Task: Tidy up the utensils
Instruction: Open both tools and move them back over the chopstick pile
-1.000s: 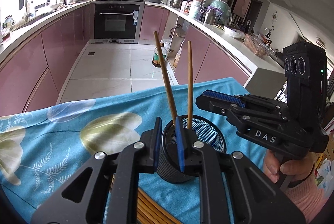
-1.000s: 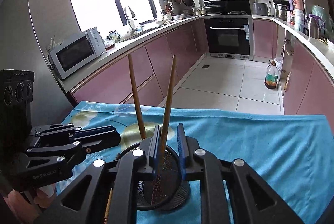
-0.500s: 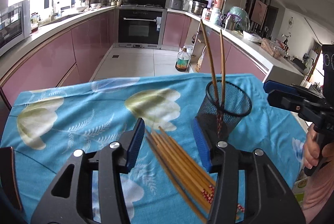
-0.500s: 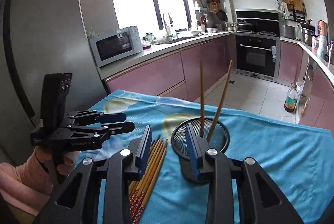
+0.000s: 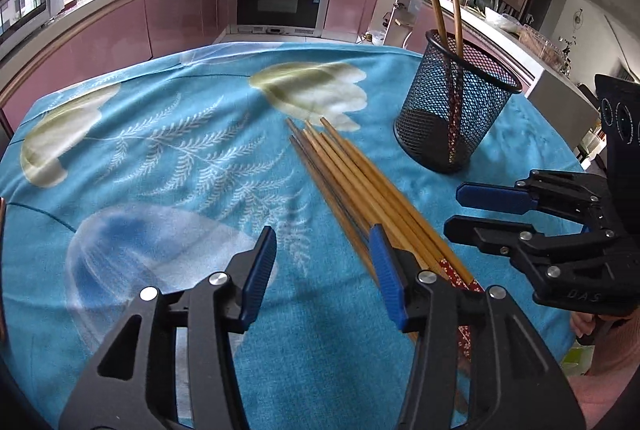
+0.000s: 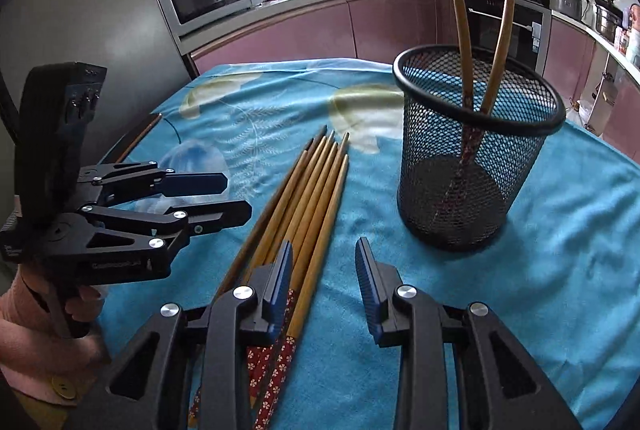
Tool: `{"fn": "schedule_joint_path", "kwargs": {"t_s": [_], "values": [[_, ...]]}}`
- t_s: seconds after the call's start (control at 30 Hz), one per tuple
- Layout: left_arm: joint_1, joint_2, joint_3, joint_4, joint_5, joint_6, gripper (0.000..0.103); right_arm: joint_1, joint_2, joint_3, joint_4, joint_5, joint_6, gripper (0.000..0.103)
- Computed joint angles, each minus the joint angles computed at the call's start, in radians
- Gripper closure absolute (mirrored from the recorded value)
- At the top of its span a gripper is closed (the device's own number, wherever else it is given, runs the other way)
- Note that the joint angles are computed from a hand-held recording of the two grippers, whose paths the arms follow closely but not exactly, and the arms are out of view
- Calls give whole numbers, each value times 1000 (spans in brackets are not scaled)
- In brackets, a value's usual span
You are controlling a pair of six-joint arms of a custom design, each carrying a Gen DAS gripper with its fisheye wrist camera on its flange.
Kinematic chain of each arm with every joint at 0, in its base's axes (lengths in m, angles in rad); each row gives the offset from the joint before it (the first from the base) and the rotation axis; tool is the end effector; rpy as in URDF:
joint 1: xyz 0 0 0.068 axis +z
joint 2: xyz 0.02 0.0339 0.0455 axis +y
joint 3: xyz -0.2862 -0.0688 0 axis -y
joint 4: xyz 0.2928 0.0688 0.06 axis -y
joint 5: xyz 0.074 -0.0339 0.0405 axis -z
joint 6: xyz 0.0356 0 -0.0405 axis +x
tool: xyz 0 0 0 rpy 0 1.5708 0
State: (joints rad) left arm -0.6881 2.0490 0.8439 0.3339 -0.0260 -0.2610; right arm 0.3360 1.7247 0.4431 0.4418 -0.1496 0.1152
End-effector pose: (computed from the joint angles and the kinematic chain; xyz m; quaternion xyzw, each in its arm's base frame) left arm 0.2964 -0.2425 0.0318 0.1947 0.9190 -0.1457 0.3104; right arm 0.2605 0.0966 0.0515 -0.1292 0.9227 0.1478 0.3318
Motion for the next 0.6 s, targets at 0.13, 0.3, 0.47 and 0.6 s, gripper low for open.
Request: {"fn": "schedule_joint_path", "kwargs": {"t_s": [0.13, 0.3, 0.47, 0.6], "values": [[-13, 5, 13, -22, -1, -4, 55, 12, 26, 12, -7, 22, 7, 72], [-23, 13, 34, -50, -8, -1, 55, 29, 42, 20, -9, 54, 14, 72], [-32, 24, 46, -66, -27, 8, 55, 35, 58, 33, -9, 75, 18, 72], [-35, 27, 56, -81, -39, 14, 55, 35, 61, 35, -10, 81, 14, 72]]}}
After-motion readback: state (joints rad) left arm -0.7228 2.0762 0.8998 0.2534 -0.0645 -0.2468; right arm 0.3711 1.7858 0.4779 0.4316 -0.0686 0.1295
